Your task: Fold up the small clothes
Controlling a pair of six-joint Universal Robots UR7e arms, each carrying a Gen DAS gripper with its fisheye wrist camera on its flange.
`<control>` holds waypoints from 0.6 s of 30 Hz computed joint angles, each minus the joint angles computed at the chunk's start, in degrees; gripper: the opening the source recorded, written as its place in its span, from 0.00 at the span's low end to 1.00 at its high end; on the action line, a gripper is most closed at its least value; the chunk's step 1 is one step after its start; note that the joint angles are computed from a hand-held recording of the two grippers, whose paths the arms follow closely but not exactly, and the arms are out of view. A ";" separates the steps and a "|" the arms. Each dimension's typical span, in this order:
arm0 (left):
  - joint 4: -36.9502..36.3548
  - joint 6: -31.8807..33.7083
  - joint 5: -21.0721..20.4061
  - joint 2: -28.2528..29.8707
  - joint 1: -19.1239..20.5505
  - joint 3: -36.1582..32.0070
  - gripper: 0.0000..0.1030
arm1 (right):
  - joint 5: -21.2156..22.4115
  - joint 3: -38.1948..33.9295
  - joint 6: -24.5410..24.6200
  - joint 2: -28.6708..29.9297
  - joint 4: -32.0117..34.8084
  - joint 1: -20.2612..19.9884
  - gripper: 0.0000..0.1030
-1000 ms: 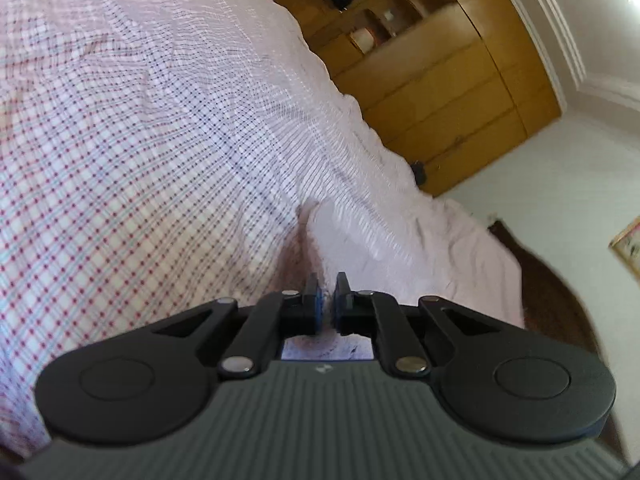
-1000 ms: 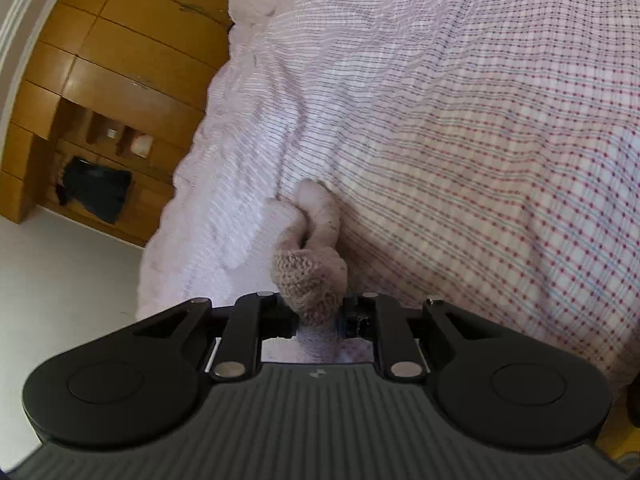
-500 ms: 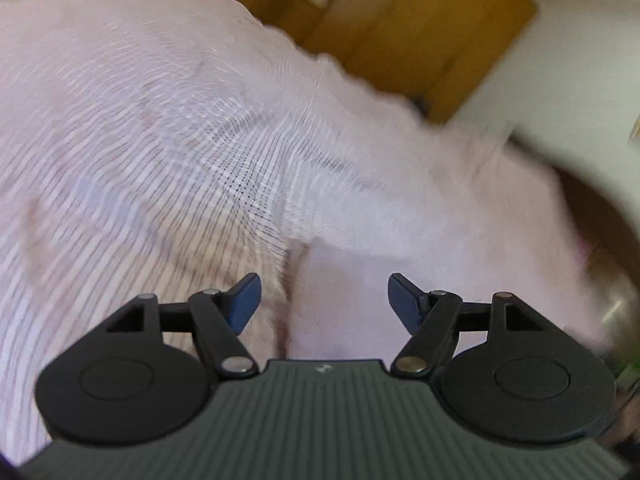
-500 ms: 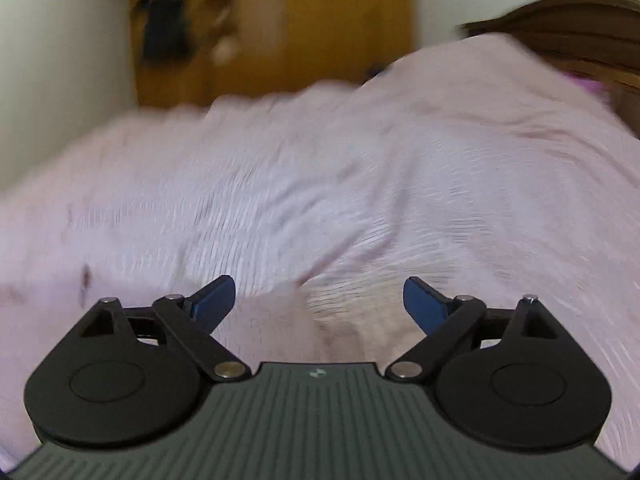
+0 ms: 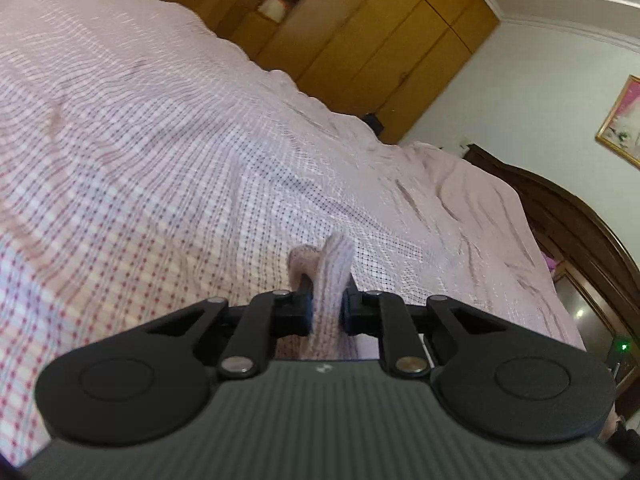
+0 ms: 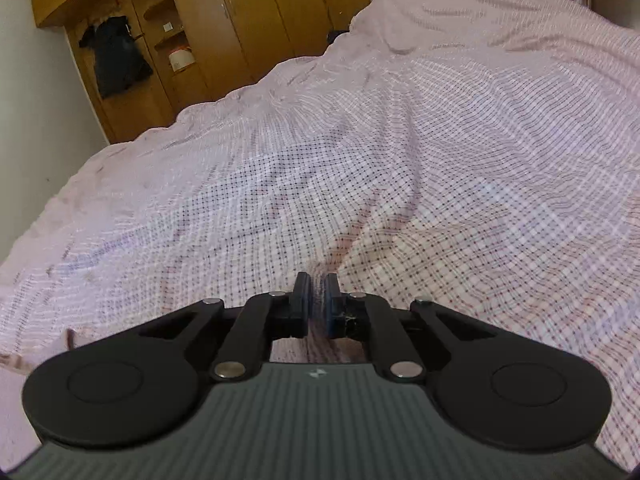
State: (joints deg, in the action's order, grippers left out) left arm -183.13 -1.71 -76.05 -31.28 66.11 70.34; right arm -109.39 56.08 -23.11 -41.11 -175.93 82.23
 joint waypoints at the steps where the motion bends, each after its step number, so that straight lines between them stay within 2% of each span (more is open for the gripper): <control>1: 0.67 0.41 -0.17 0.33 0.05 -0.77 0.15 | -0.41 1.39 -0.98 -0.66 -2.17 0.04 0.06; 4: 5.24 2.57 -0.75 3.18 -0.15 -7.20 0.17 | -0.07 2.32 -3.31 -1.19 -7.15 -0.03 0.06; 8: 6.71 2.98 -0.44 2.57 -0.81 -7.29 0.17 | 1.90 2.73 -4.12 -1.62 -10.03 -0.35 0.06; 10: 2.19 2.81 -0.91 1.75 -1.02 -5.11 0.16 | 2.14 3.06 -5.05 -1.78 -10.96 -0.25 0.06; 13: -11.30 3.84 -2.16 1.57 -1.47 -1.82 0.12 | 1.24 3.39 -5.34 -2.08 -11.01 0.20 0.06; 15: -14.01 2.61 -2.57 1.26 -1.27 -1.12 0.12 | 1.09 3.71 -5.38 -2.23 -10.93 0.29 0.06; 16: -12.89 2.27 -2.76 1.14 -0.93 -1.23 0.06 | 0.85 3.44 -5.90 -2.00 -10.88 0.35 0.06; 18: -5.67 -0.12 -0.40 0.57 -0.58 -1.94 0.05 | 0.34 2.60 -6.85 -1.38 -10.58 0.31 0.06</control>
State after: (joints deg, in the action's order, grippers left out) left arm -188.80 -1.83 -76.45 -30.70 65.54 68.40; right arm -109.05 58.68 -29.95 -42.49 -186.51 82.54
